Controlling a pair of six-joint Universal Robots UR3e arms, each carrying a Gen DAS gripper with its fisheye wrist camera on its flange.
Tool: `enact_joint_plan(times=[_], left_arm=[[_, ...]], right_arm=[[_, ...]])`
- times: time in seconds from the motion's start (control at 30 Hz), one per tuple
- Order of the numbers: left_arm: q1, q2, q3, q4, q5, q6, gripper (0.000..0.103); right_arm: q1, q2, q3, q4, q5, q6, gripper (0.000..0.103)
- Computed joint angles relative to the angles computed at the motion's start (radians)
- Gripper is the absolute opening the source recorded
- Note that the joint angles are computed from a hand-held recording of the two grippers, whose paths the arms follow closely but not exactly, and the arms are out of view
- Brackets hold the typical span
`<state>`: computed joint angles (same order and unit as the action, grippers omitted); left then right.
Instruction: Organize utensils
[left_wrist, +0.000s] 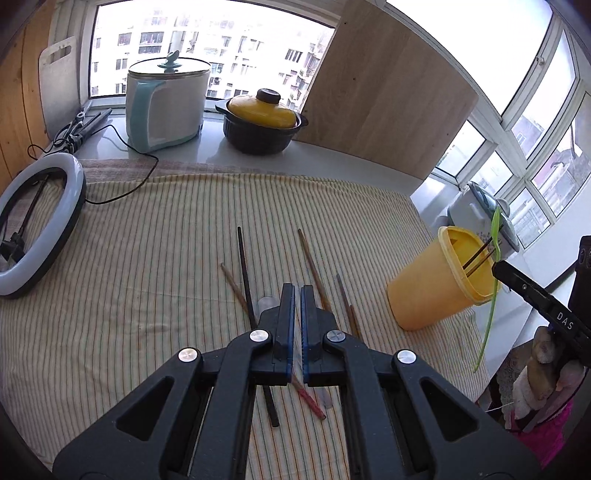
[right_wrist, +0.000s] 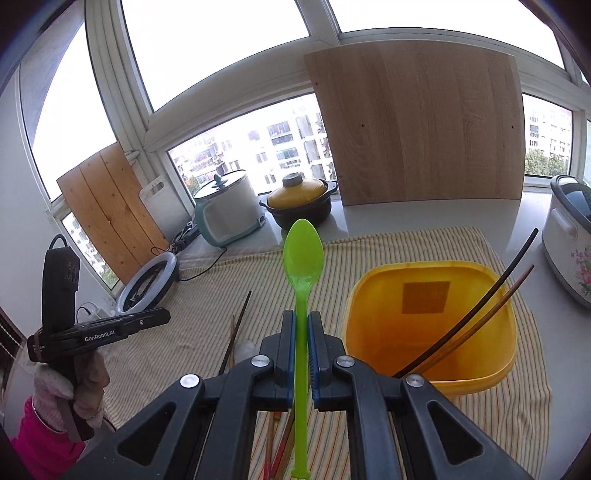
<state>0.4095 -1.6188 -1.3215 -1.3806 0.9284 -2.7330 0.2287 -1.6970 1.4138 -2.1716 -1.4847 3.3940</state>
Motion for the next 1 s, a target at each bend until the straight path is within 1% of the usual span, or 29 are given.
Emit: enact_joint_plan(times=[0.1,0.17,0.27,0.37,0.47,0.53,0.6,0.63,0.73,0.93,1.0], left_arm=[[-0.045,-0.105,0.065,0.001,0.047,-0.031,0.0],[-0.084,-0.188,0.119,0.027,0.104,-0.083,0.0],[-0.131,-0.31,0.221,0.033,0.178,-0.116,0.001],[-0.152,-0.393,0.282,0.054,0.249,-0.148,0.001],[-0.148,-0.415,0.277,0.073,0.286,-0.144,0.002],[-0.145,-0.416,0.265,0.072,0.309,-0.118,0.005],[-0.145,-0.414,0.247,0.082,0.335,-0.098,0.019],[-0.147,-0.416,0.244,0.085,0.346,-0.091,0.02],[-0.156,-0.428,0.252,0.078,0.367,-0.072,0.021],[-0.199,-0.477,0.292,0.077,0.438,-0.053,0.021],[-0.207,-0.474,0.272,0.106,0.446,-0.051,0.021]], right_arm=[[-0.025,-0.027,0.006,0.012,0.004,-0.005,0.004],[-0.033,-0.038,-0.001,0.023,0.0,-0.007,0.004],[-0.05,-0.064,0.003,0.034,0.005,-0.013,0.004],[-0.057,-0.087,0.012,0.042,0.008,-0.017,0.004],[-0.062,-0.104,0.028,0.045,0.016,-0.019,0.004],[-0.066,-0.103,0.032,0.045,0.024,-0.025,0.004],[-0.068,-0.1,0.036,0.041,0.031,-0.025,0.004],[-0.068,-0.097,0.038,0.037,0.033,-0.024,0.004],[-0.067,-0.091,0.039,0.033,0.04,-0.019,0.004],[-0.079,-0.102,0.057,0.039,0.061,-0.016,0.004],[-0.077,-0.105,0.061,0.04,0.059,-0.014,0.004]])
